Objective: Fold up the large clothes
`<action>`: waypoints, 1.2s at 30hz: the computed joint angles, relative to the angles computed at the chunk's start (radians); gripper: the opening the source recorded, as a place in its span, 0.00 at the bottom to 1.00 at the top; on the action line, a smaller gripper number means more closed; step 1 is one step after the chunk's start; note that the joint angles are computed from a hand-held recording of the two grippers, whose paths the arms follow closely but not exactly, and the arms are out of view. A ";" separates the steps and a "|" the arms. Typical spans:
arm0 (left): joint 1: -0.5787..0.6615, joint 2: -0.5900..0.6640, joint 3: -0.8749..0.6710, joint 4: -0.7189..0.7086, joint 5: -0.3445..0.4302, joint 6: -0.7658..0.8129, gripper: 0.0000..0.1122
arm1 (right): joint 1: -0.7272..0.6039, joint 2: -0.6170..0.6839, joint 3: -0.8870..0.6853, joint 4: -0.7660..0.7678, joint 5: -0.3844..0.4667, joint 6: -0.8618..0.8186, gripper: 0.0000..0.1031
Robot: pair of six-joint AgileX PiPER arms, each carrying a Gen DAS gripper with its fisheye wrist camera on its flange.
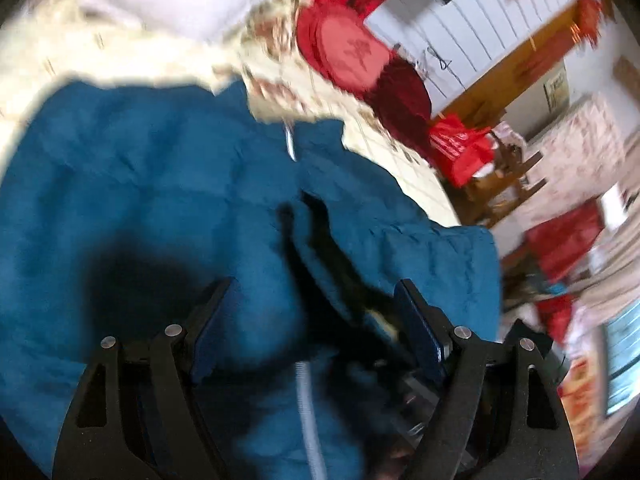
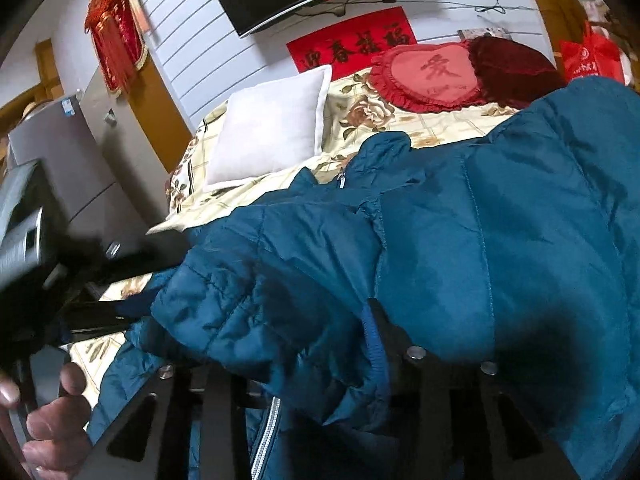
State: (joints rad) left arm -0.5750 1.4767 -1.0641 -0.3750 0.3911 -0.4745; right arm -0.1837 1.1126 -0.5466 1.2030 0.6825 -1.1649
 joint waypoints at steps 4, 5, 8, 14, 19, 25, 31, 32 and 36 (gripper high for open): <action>-0.035 0.072 -0.103 0.092 0.068 -0.120 0.71 | 0.025 -0.010 -0.002 -0.029 -0.019 0.029 0.38; -0.054 0.085 -0.131 0.145 0.084 -0.176 0.71 | 0.019 -0.009 -0.003 -0.033 -0.009 0.031 0.38; -0.082 0.115 -0.181 0.161 0.114 -0.202 0.71 | 0.001 -0.009 -0.006 -0.042 0.018 0.026 0.39; -0.099 0.159 -0.251 0.184 0.156 -0.252 0.70 | -0.051 -0.024 0.003 -0.035 0.078 0.000 0.44; -0.092 0.172 -0.254 0.159 0.169 -0.247 0.55 | -0.078 -0.047 0.011 -0.052 0.096 0.006 0.54; -0.108 0.193 -0.300 0.280 0.251 -0.332 0.19 | -0.085 -0.088 0.014 -0.095 0.103 0.022 0.66; -0.151 0.134 -0.284 0.469 0.315 -0.406 0.12 | -0.194 -0.157 -0.001 -0.220 0.252 0.089 0.72; -0.158 0.123 -0.283 0.507 0.333 -0.420 0.12 | -0.240 -0.172 -0.002 -0.239 0.312 0.094 0.72; -0.153 0.054 -0.267 0.623 0.401 -0.434 0.12 | -0.302 -0.254 -0.020 -0.415 0.386 0.225 0.72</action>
